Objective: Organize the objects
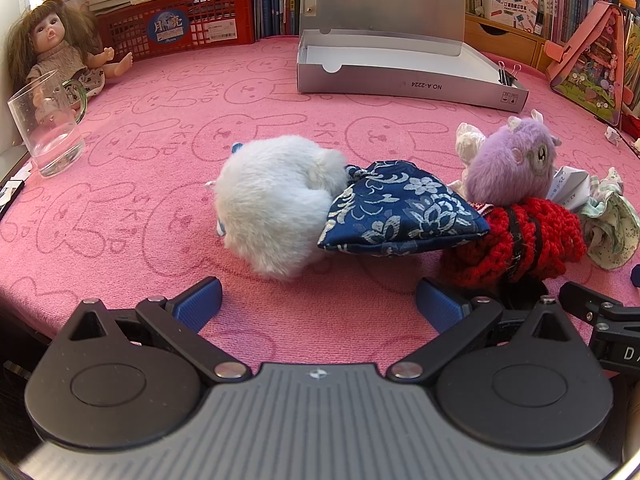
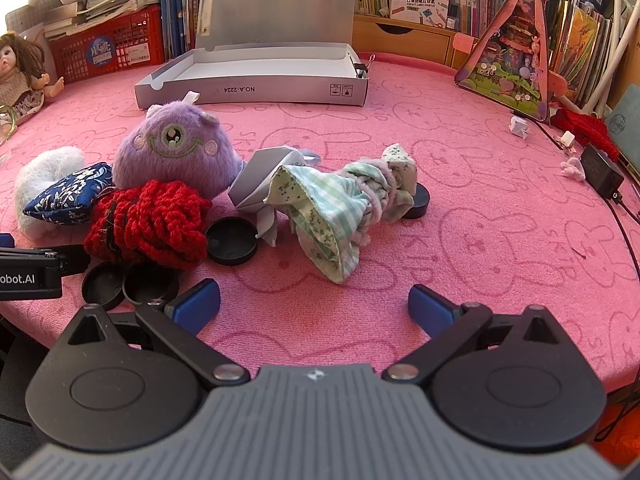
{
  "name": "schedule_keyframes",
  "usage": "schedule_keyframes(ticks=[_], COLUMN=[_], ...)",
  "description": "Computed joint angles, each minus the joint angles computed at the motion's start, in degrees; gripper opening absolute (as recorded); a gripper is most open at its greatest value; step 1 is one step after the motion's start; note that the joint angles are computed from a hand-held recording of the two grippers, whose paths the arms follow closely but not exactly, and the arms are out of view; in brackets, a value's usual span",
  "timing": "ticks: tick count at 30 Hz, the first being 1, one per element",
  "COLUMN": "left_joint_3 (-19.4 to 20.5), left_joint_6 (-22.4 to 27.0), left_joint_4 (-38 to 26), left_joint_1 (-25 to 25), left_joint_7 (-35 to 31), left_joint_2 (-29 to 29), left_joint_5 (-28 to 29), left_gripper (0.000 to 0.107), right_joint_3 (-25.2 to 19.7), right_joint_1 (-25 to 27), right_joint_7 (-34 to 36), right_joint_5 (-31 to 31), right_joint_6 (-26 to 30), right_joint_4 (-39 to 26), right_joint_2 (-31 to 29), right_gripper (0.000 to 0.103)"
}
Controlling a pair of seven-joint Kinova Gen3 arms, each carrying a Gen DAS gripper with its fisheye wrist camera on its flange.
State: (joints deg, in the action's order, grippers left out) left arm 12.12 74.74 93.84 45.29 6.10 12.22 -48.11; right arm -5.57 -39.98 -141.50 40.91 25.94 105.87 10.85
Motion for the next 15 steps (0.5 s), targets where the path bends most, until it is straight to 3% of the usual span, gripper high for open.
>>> schedule_keyframes(ticks=[15], left_joint_3=[0.0], left_joint_6=[0.0], left_joint_4=[0.0], left_joint_1=[0.0], left_joint_7=[0.0], left_joint_2=[0.0], left_joint_5=[0.0], left_gripper=[0.103], right_joint_3=[-0.2], right_joint_1=[0.1], right_joint_7=[0.5], right_joint_5=[-0.5], right_joint_6=[0.5], right_joint_4=[-0.3], right_joint_2=[0.0], right_gripper=[0.103])
